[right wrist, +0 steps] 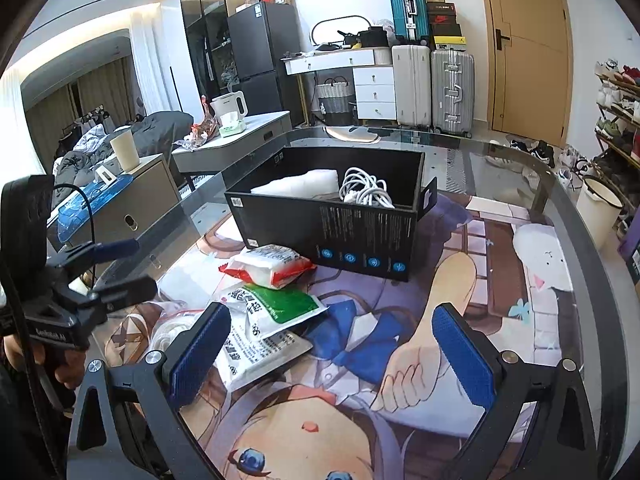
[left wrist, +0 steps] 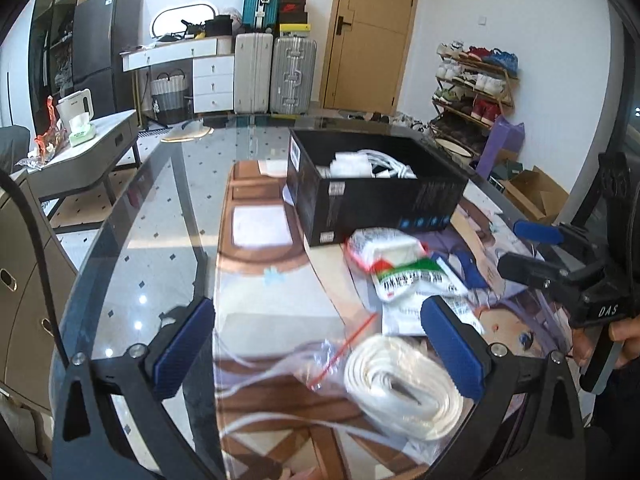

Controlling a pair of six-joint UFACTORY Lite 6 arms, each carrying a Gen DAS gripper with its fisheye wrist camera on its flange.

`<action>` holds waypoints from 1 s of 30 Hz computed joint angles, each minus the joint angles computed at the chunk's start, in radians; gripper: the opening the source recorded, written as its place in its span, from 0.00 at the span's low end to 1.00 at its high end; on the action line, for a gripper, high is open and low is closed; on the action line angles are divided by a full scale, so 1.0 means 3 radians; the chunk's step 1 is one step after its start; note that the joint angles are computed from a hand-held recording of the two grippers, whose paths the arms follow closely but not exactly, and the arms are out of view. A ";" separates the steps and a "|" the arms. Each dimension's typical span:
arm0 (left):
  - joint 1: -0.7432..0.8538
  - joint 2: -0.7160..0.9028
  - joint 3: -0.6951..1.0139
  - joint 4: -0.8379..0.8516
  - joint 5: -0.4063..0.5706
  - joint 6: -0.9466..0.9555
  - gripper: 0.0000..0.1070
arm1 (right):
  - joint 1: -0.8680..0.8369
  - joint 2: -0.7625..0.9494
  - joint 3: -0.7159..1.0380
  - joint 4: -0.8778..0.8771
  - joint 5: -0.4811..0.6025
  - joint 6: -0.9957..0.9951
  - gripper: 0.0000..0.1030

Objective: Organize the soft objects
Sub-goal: 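Move the left gripper toward the bagged white rope while the right gripper moves toward the packets, then close the left gripper on the bagged white rope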

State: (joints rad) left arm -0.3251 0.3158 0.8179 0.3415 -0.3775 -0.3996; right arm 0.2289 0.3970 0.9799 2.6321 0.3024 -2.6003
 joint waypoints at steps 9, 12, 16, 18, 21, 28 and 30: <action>-0.0101 -0.0023 -0.0154 0.0162 0.0036 -0.0215 0.96 | 0.0045 0.0030 -0.0055 0.0017 0.0020 -0.0018 0.99; -0.0155 -0.0026 -0.0205 0.0256 0.0030 -0.0313 0.96 | 0.0058 0.0031 -0.0067 0.0053 0.0028 -0.0051 0.99; -0.0224 -0.0014 -0.0214 0.0194 0.0068 -0.0303 0.96 | 0.0068 0.0035 -0.0059 0.0051 0.0022 -0.0047 0.99; -0.0220 0.0017 -0.0163 0.0483 0.0129 -0.0551 0.96 | 0.0070 0.0040 -0.0054 0.0058 0.0016 -0.0045 0.99; -0.0256 0.0013 -0.0165 0.0659 0.0117 -0.0684 0.96 | 0.0062 0.0065 -0.0038 0.0040 0.0017 -0.0023 0.99; -0.0404 0.0050 -0.0150 0.0983 0.0144 -0.0862 0.96 | 0.0051 0.0080 -0.0030 0.0011 0.0014 -0.0002 0.99; -0.0464 0.0069 -0.0137 0.0911 0.0165 -0.0780 0.96 | 0.0051 0.0081 -0.0034 0.0013 0.0019 -0.0005 0.99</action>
